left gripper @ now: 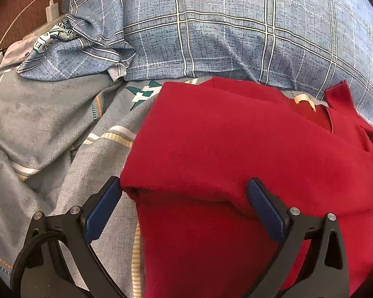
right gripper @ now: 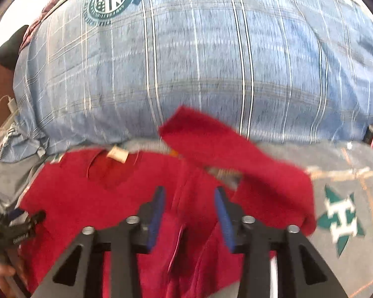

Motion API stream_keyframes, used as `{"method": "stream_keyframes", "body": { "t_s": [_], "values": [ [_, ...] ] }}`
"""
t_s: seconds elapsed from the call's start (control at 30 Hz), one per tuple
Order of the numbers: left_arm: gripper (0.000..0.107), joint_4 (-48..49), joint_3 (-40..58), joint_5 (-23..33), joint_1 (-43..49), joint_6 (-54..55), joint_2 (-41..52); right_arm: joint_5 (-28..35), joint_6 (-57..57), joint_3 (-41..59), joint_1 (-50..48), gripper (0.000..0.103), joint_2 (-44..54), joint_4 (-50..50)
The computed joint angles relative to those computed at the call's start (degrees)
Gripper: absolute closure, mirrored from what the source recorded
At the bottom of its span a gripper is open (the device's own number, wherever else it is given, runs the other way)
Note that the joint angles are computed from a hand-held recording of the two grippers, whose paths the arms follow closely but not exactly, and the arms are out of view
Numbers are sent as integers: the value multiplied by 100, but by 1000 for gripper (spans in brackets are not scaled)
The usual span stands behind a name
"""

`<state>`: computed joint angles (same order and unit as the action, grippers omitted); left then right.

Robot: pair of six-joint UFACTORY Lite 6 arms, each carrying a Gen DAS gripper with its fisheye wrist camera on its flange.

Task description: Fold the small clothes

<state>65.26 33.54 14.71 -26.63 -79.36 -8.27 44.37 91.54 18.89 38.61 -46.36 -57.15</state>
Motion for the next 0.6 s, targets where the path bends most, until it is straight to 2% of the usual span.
{"method": "stream_keyframes", "body": {
  "t_s": [0.23, 0.3, 0.37, 0.43, 0.47, 0.53, 0.6],
  "values": [
    [6, 7, 12, 9, -24, -39, 14, -2185, -1035, 1600, -1888, 62, 2691, 239],
    [6, -28, 23, -43, 13, 7, 35, -2456, -849, 2158, -2051, 58, 3540, 82],
    [6, -124, 48, -92, 55, 103, 66, -2363, -467, 2766, -2082, 54, 4359, -227],
    [6, -290, 77, -141, 96, 265, 86, -2217, -580, 3421, -2157, 52, 5108, -57],
    [6, -389, 91, -166, 126, 374, 94, -2123, -751, 3718, -2183, 46, 5428, 103],
    [6, -549, 112, -204, 163, 538, 104, -1763, -1036, 4339, -2220, 44, 6098, 401],
    [6, -642, 129, -213, 173, 631, 113, -1757, -979, 4611, -2344, 46, 6512, 424]
  ]
}}
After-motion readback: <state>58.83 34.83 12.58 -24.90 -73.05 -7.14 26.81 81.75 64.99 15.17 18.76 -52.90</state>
